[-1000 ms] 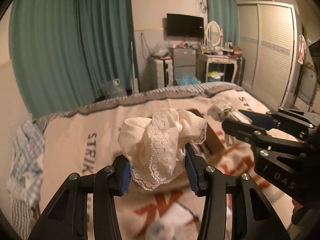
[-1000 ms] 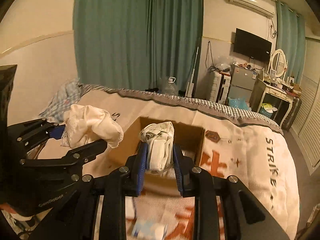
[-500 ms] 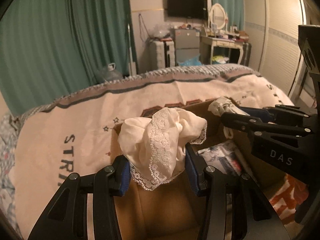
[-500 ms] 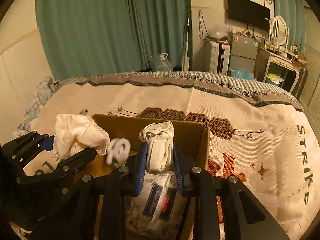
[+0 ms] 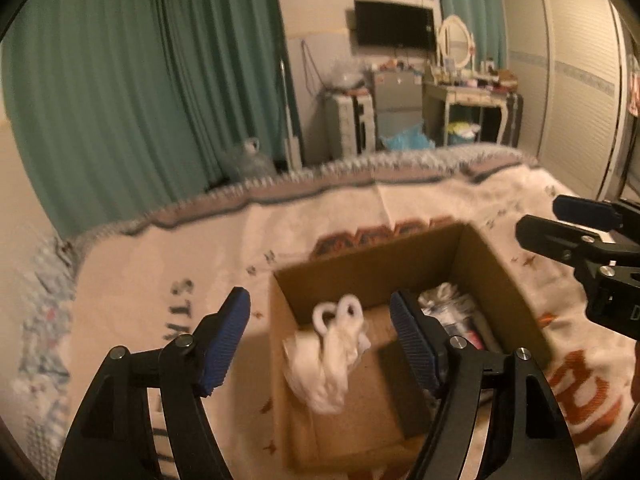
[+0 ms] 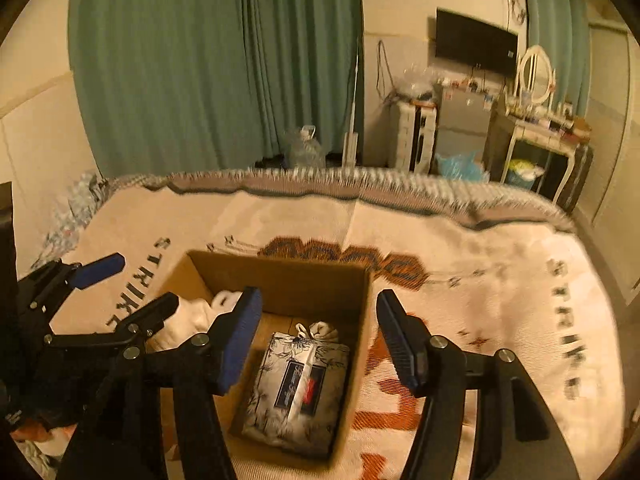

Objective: Organize soft objects
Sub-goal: 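Carry both items over the box and open both tools to drop them, then move both tools back to the items left on the blanket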

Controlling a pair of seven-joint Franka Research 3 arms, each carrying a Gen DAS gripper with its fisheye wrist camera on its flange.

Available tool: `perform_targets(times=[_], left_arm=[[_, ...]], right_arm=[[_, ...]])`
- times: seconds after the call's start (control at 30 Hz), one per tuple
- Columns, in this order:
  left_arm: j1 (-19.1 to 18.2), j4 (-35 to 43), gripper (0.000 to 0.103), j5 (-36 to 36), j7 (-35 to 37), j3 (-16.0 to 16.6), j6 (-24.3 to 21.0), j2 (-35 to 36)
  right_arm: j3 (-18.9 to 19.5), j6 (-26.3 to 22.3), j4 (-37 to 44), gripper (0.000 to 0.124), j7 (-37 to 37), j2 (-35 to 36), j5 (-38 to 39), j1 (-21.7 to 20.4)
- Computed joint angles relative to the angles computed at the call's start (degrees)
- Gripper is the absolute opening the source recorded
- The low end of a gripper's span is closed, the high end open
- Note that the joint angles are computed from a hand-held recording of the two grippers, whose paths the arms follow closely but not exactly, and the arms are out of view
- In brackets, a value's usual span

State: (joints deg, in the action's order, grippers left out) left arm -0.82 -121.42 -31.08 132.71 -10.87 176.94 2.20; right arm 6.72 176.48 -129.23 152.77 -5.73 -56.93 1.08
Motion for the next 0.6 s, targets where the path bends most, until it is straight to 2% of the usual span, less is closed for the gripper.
perform_targets(times=[0.07, 0.2, 0.23, 0.27, 0.3, 0.33, 0.4, 0.53, 0.6], left_arm=[[-0.6, -2.1, 0.073, -6.1, 5.1, 0.2, -0.2, -4.5], [-7.2, -7.3, 0.074, -16.9, 14.4, 6.3, -0.3, -15.2], [-8.6, -8.3, 0.076, -17.6, 15.1, 7.7, -0.4, -17.3], [-9.9, -10.1, 0.089, -18.2, 15.9, 9.3, -0.7, -20.4], [-11.2, -11.5, 0.093, -18.3, 16.3, 10.6, -0.5, -22.7], [-13.6, -13.4, 0.093, -19.5, 17.9, 12.8, 0.4, -25.9], [-15.5, -16.0, 0.094, -19.0, 18.4, 14.8, 1.5, -29.8], [-15.8, -21.0, 0.095, -16.2, 17.0, 16.7, 0.8, -36.7], [-15.6, -23.7, 0.095, -14.5, 16.3, 17.2, 0.3, -39.3]], right_arm=[[0.4, -1.7, -3.4, 0.061, -2.0, -6.1, 2.5, 0.6], [2.6, -6.2, -9.8, 0.069, -5.4, -19.1, 7.4, 1.4], [3.0, -7.3, -11.3, 0.07, -6.6, -22.1, 8.9, 1.9], [3.3, -8.4, -12.4, 0.071, -7.7, -24.7, 10.3, 2.5], [3.6, -10.0, -13.8, 0.073, -9.0, -27.9, 11.8, 3.4], [3.9, -10.8, -14.8, 0.075, -9.9, -29.9, 13.0, 3.8], [4.8, -12.5, -17.2, 0.081, -11.3, -34.9, 15.3, 4.7], [6.9, -14.6, -21.9, 0.096, -13.2, -43.2, 19.4, 6.5], [7.7, -15.5, -23.7, 0.098, -14.2, -45.5, 21.5, 7.5]])
